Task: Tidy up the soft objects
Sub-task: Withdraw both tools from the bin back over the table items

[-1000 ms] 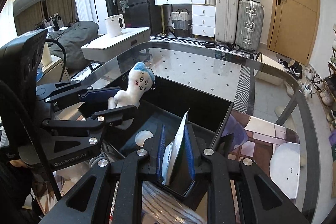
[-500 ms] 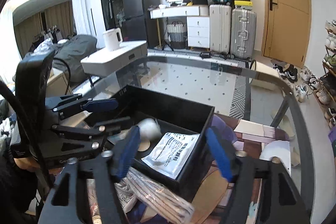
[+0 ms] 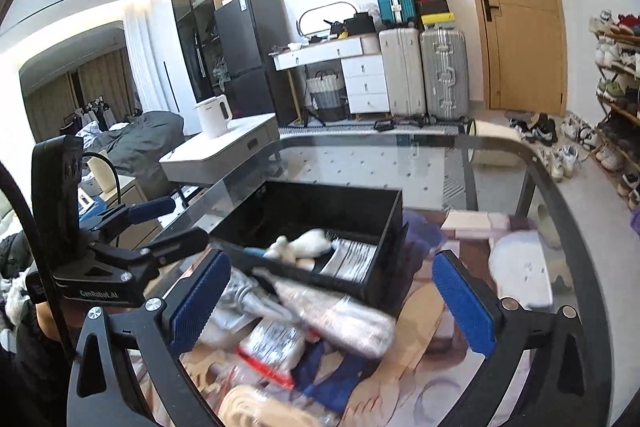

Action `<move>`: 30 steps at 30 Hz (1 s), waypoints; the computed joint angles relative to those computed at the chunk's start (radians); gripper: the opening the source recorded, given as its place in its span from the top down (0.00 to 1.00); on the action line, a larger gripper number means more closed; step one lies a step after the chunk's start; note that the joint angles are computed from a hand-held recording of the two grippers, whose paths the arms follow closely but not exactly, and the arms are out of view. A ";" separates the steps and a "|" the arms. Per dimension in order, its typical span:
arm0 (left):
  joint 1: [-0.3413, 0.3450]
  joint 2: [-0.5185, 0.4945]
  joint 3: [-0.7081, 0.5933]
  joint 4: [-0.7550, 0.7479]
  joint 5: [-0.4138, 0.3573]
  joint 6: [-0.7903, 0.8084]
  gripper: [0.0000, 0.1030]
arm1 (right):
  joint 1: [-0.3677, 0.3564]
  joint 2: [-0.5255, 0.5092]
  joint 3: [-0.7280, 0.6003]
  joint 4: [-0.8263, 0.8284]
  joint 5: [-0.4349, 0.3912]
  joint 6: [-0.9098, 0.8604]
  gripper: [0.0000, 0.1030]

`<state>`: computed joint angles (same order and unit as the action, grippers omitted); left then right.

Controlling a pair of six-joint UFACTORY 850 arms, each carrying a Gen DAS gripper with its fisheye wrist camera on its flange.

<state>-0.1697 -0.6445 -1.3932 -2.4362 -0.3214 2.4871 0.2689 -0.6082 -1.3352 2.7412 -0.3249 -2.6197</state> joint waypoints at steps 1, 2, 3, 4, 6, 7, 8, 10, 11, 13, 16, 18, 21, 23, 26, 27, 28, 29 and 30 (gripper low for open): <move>0.001 0.008 0.014 -0.020 -0.006 0.023 0.00 | 0.002 0.004 0.005 -0.037 0.008 0.037 0.01; 0.002 0.018 0.032 -0.045 -0.011 0.051 0.00 | 0.007 0.009 0.017 -0.061 0.010 0.059 0.01; 0.003 0.025 0.045 -0.061 -0.014 0.069 0.00 | 0.009 0.016 0.028 -0.093 0.012 0.082 0.01; 0.003 0.032 0.058 -0.080 -0.019 0.088 0.00 | 0.015 0.022 0.040 -0.096 0.011 0.076 0.01; 0.004 0.046 0.086 -0.108 -0.028 0.111 0.00 | 0.022 0.031 0.061 -0.079 0.011 0.051 0.01; 0.006 0.054 0.101 -0.118 -0.036 0.119 0.00 | 0.025 0.037 0.073 -0.081 0.012 0.048 0.01; 0.008 0.062 0.119 -0.132 -0.044 0.133 0.00 | 0.028 0.039 0.079 -0.074 0.017 0.039 0.00; 0.009 0.074 0.144 -0.157 -0.055 0.155 0.00 | 0.032 0.045 0.096 -0.020 0.021 -0.010 0.01; 0.008 0.080 0.158 -0.178 -0.061 0.177 0.00 | 0.032 0.047 0.103 -0.019 0.016 -0.009 0.01; 0.006 0.089 0.181 -0.226 -0.072 0.221 0.00 | 0.031 0.049 0.116 -0.020 0.006 -0.006 0.01; 0.006 0.090 0.201 -0.241 -0.078 0.238 0.00 | 0.040 0.054 0.140 0.034 0.004 -0.066 0.01; 0.004 0.090 0.212 -0.273 -0.077 0.269 0.00 | 0.046 0.052 0.145 0.061 0.015 -0.100 0.01; 0.004 0.085 0.219 -0.277 -0.082 0.269 0.00 | 0.051 0.045 0.148 0.039 0.023 -0.099 0.01; 0.006 0.081 0.226 -0.273 -0.093 0.270 0.00 | 0.056 0.039 0.150 0.034 0.028 -0.118 0.01; 0.003 0.077 0.237 -0.309 -0.103 0.309 0.00 | 0.061 0.030 0.146 0.013 0.045 -0.114 0.01; 0.002 0.073 0.236 -0.305 -0.102 0.306 0.00 | 0.060 0.026 0.143 -0.005 0.050 -0.099 0.01; 0.002 0.069 0.233 -0.296 -0.098 0.299 0.00 | 0.060 0.021 0.139 -0.036 0.058 -0.073 0.01; 0.001 0.065 0.230 -0.288 -0.093 0.293 0.00 | 0.060 0.017 0.136 -0.061 0.062 -0.052 0.01; 0.001 0.064 0.231 -0.289 -0.093 0.295 0.00 | 0.060 0.013 0.135 -0.088 0.066 -0.031 0.01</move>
<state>-0.1688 -0.5810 -1.1625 -2.7253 -0.4147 2.7824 0.3286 -0.5947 -1.2004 2.6536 -0.2584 -2.6509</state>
